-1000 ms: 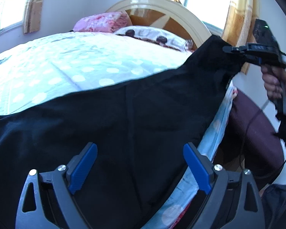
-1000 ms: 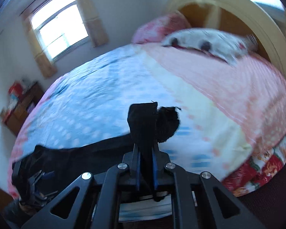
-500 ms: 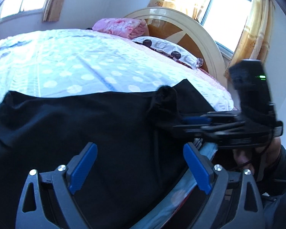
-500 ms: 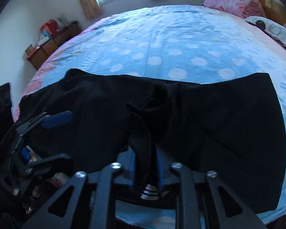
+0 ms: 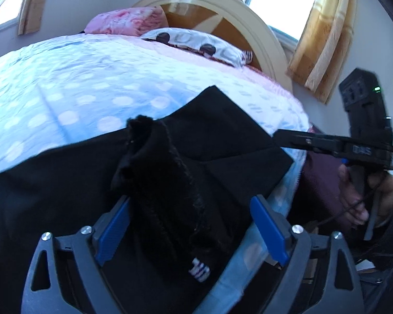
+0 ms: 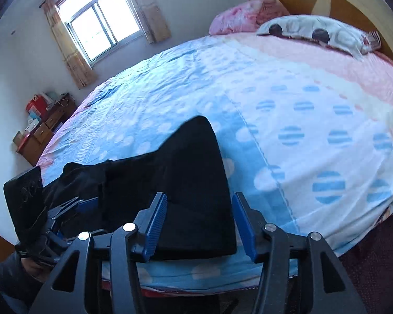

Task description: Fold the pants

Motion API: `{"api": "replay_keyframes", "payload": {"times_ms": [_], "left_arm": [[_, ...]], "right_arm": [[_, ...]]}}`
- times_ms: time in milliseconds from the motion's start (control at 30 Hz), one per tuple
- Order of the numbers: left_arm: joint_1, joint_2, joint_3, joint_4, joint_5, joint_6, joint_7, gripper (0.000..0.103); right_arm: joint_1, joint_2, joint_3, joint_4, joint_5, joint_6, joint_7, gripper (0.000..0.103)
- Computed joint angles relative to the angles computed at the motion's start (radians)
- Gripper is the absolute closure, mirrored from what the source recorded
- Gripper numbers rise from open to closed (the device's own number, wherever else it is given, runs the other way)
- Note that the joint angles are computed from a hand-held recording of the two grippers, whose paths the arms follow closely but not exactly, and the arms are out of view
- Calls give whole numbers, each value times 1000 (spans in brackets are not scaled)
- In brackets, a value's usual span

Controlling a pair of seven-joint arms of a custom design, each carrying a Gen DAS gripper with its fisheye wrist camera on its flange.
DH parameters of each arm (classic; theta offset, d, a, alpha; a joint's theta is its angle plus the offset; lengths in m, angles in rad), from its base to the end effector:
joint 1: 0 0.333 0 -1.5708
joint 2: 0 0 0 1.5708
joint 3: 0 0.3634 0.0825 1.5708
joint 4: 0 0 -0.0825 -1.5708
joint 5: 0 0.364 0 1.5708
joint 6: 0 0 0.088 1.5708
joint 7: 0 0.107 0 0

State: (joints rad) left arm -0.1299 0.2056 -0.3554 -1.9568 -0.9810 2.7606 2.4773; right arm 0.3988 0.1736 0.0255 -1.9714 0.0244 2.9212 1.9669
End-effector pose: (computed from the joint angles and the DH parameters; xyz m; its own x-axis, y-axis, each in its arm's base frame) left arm 0.5749 -0.2464 0.4880 -0.5944 -0.7396 0.3157 -0.6827 0.2566 -0.6842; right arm 0.5772 0.2579 0.5336 0.1130 -0.9494 -0.2931 -0.7641 0.1055 -0.6364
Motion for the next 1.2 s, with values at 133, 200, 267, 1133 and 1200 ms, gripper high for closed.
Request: {"api": "replay_keyframes", "payload": {"times_ms": [133,200,267,1133,1200], "left_arm": [[-6,17,4,15,58,11,-34,78],[-4,12,9,5,100,22,-65,90],[30,-3,-5,-2,42,-1,-34,93],[35,-187,193,-252,-66,16,-51,87],[38,-192,191,-256,-68,23,-50,85]], "right_arm": [[5,11,6,2,1,21,-28,49],[11,10,1,-8,-5,42,-30,49],[16,-3,-6,-26,-6,56,-24,49],[146,117,-10,94,-79,-112,-260,48],[153,114,-11,101,-116,-133,-254,46]]}}
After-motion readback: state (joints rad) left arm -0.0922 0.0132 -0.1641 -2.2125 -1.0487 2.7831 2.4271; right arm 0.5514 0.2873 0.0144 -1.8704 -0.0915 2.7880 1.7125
